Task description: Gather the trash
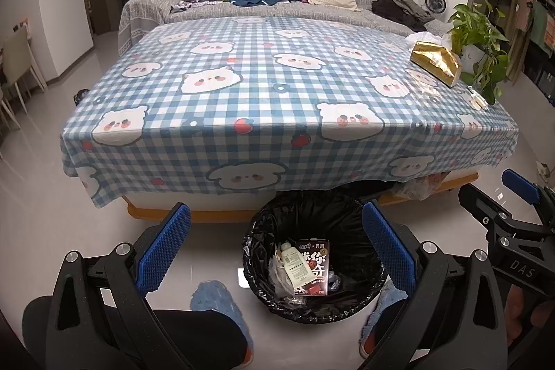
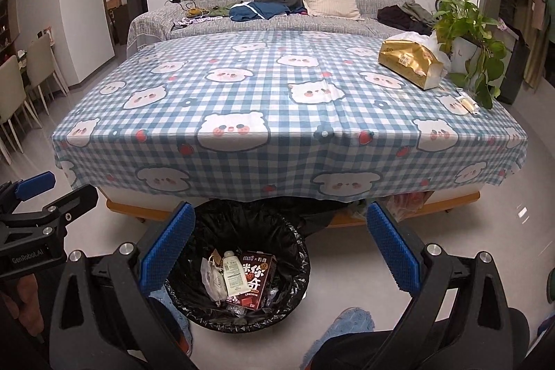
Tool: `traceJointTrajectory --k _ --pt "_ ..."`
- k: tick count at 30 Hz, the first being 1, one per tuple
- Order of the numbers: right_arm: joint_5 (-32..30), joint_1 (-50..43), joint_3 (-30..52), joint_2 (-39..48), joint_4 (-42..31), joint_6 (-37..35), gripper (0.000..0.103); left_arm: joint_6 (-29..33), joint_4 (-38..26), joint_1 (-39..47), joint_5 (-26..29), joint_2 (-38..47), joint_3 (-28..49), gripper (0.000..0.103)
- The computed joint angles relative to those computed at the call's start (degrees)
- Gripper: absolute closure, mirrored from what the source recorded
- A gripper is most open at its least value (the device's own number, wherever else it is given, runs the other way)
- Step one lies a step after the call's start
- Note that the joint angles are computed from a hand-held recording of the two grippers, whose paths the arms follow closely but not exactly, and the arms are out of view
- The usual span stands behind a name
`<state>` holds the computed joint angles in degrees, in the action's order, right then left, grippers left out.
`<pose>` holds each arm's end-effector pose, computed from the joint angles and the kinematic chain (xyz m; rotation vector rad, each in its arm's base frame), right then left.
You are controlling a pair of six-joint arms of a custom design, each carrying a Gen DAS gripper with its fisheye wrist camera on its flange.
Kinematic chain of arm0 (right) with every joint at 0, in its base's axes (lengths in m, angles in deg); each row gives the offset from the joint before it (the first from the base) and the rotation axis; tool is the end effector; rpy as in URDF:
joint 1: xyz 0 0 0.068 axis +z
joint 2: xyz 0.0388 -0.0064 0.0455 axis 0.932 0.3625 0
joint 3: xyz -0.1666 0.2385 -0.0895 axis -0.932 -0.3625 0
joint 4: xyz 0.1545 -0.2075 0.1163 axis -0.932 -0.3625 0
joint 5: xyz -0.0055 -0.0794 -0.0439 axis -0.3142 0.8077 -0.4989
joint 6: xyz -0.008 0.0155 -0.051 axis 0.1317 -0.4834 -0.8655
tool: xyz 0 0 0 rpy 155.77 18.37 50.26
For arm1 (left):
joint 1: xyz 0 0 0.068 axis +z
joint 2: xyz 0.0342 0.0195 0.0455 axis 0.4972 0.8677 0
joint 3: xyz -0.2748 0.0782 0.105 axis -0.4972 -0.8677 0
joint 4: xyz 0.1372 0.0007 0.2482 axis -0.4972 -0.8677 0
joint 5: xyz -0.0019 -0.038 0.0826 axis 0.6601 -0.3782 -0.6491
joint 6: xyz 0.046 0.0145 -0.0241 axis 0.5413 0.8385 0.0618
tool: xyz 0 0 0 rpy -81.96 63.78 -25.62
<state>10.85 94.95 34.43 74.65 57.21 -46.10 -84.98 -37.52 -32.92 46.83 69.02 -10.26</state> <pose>0.1866 0.0822 0.2160 -0.2012 2.2875 0.0455 0.1682 -0.2778 0.2456 -0.1418 2.3732 -0.0341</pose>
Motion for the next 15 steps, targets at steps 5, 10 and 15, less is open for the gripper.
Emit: traceJointTrajectory --k 5,10,15 --pt "-0.5 -0.6 -0.2 0.8 0.6 0.0 0.007 -0.1 0.0 0.0 0.1 0.4 -0.1 0.006" --pt "-0.7 -0.8 -0.1 1.9 1.3 0.0 0.008 0.3 0.6 0.3 0.4 0.4 -0.4 0.006" --pt "-0.6 -0.5 -0.2 2.4 1.7 0.1 0.007 0.2 0.5 0.3 0.3 0.5 -0.4 0.006"
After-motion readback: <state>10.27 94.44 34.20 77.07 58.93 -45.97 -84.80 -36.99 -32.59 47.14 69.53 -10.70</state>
